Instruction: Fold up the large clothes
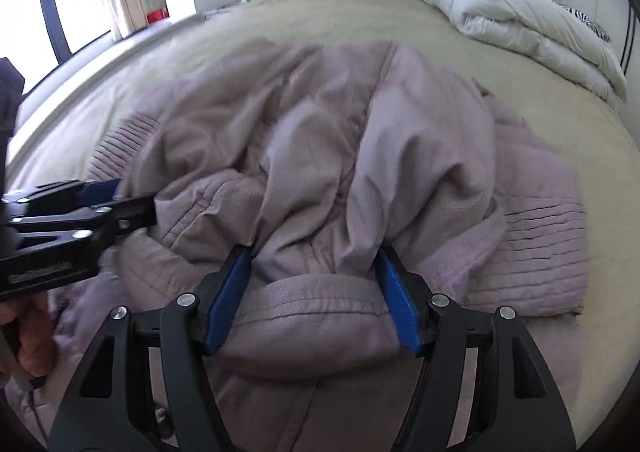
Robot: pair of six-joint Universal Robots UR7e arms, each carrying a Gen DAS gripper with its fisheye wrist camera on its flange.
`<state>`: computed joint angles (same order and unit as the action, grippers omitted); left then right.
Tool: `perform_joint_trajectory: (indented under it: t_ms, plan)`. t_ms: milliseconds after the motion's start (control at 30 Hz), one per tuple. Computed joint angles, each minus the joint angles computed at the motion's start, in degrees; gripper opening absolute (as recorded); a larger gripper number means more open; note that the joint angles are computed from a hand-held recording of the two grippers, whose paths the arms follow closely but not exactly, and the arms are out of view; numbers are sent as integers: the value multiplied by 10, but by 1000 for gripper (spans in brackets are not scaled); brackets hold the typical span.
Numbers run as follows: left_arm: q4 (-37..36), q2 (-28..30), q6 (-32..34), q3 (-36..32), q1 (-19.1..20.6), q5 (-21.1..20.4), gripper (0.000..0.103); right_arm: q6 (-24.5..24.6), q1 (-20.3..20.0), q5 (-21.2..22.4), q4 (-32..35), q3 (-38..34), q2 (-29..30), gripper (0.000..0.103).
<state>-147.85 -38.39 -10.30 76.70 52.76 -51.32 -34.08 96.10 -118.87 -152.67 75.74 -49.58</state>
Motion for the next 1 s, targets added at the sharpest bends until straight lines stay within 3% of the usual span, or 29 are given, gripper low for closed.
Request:
perform_joint_trajectory:
  t_ms: [133, 233, 333, 400, 533, 600, 700, 833, 933, 1000]
  plan:
    - [43, 12, 3, -25, 2, 8, 52, -19, 11, -43, 9, -29, 24, 64]
    - [50, -10, -20, -11, 0, -15, 51, 25, 22, -43, 45, -15, -6, 64]
    - [-7, -65, -14, 64, -23, -3, 52, 54, 27, 2, 0, 67, -88, 66]
    - [-34, -107, -16, 121, -39, -2, 61, 75, 24, 42, -5, 123, -151, 66]
    - [-75, -210, -48, 245, -67, -28, 73, 136, 6, 87, 45, 210, -266, 67]
    - [-69, -264, -51, 298, -83, -25, 74, 150, -4, 102, 64, 252, -324, 67]
    - [-14, -350, -84, 360, -112, 39, 77, 148, -24, 112, 80, 309, -403, 68]
    - [146, -451, -160, 401, -142, 83, 80, 154, -61, 113, 138, 364, -503, 73]
    - [231, -499, -228, 428, -157, 64, 84, 166, -97, 123, 194, 374, -555, 73]
    - [248, -521, -262, 452, -155, 19, 84, 174, -119, 133, 220, 386, -594, 73]
